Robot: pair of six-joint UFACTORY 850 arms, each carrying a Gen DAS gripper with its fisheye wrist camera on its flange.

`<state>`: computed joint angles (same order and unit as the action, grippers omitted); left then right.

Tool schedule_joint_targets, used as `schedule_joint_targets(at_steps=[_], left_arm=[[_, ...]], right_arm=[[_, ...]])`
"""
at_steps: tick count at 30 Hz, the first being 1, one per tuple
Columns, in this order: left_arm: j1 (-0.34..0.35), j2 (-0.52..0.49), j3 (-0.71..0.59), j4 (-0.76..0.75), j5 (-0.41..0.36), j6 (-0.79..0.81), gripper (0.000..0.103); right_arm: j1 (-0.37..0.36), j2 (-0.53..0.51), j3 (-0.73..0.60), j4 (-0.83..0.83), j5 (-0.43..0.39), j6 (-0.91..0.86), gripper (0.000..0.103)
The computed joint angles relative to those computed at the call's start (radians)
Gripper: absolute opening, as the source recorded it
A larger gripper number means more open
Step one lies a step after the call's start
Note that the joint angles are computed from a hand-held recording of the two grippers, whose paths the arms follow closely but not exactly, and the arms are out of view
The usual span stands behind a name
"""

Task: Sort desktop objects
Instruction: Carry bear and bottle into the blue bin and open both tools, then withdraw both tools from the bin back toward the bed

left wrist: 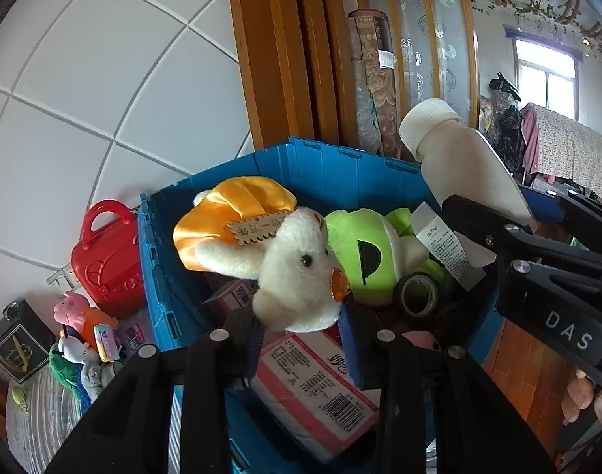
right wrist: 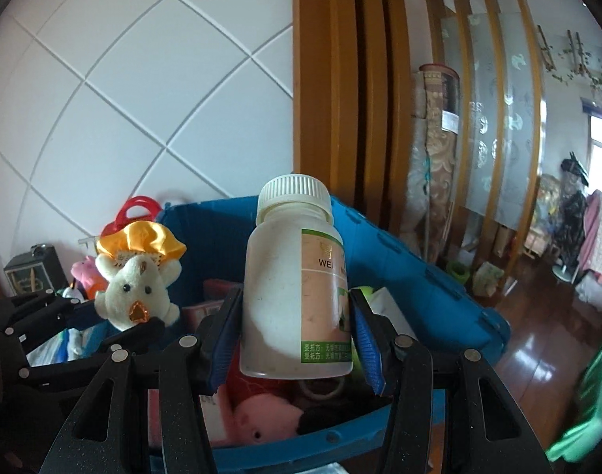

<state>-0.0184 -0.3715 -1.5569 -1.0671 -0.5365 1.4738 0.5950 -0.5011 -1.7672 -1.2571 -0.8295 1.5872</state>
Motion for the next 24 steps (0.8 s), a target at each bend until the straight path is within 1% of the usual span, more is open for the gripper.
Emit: schedule_joint_targets(at_steps=[5,8,10,11,12,13,14,15,16,17,19,20,22,23,24], left_arm=[[-0.016,-0.018,-0.020,0.049,0.014,-0.044,0.034],[-0.021,-0.029,-0.035,0.084,0.014,-0.083,0.034],[-0.020,-0.031,-0.036,0.086,0.013,-0.083,0.038],[-0.019,-0.031,-0.034,0.090,0.013,-0.082,0.043],[-0.018,-0.030,-0.031,0.085,0.016,-0.071,0.054],[-0.017,-0.025,-0.022,0.071,0.027,-0.053,0.062],[-0.016,-0.016,-0.006,0.039,0.047,-0.022,0.077],[-0.011,-0.008,0.008,-0.002,0.058,0.016,0.082],[-0.006,-0.003,0.014,-0.026,0.053,0.039,0.082],[0.000,0.000,0.016,-0.035,0.046,0.049,0.082],[0.013,0.003,0.015,-0.056,0.038,0.062,0.082],[0.021,0.004,0.015,-0.071,0.033,0.072,0.083],[0.039,0.009,0.017,-0.104,0.018,0.089,0.087],[0.048,0.012,0.019,-0.125,0.012,0.100,0.092],[0.058,0.016,0.023,-0.150,0.006,0.116,0.093]], right_arm=[[-0.041,-0.001,0.013,0.029,0.041,-0.021,0.052],[-0.050,-0.009,0.012,0.039,0.048,-0.029,0.052],[-0.058,-0.016,0.008,0.047,0.039,-0.039,0.052],[-0.059,-0.018,0.007,0.049,0.036,-0.038,0.052],[-0.060,-0.018,0.008,0.047,0.031,-0.029,0.052],[-0.061,-0.017,0.010,0.044,0.027,-0.022,0.055],[-0.061,-0.015,0.014,0.039,0.024,-0.016,0.066],[-0.060,-0.013,0.016,0.031,0.023,-0.010,0.074],[-0.056,-0.009,0.019,0.016,0.018,0.002,0.090],[-0.051,-0.007,0.021,-0.002,0.006,0.014,0.096],[-0.041,-0.005,0.016,-0.022,-0.012,0.020,0.098],[-0.035,-0.001,0.018,-0.035,-0.014,0.032,0.103],[-0.022,0.006,0.022,-0.066,-0.024,0.062,0.103],[-0.015,0.004,0.014,-0.073,-0.036,0.068,0.103],[-0.006,0.003,0.009,-0.085,-0.046,0.077,0.103]])
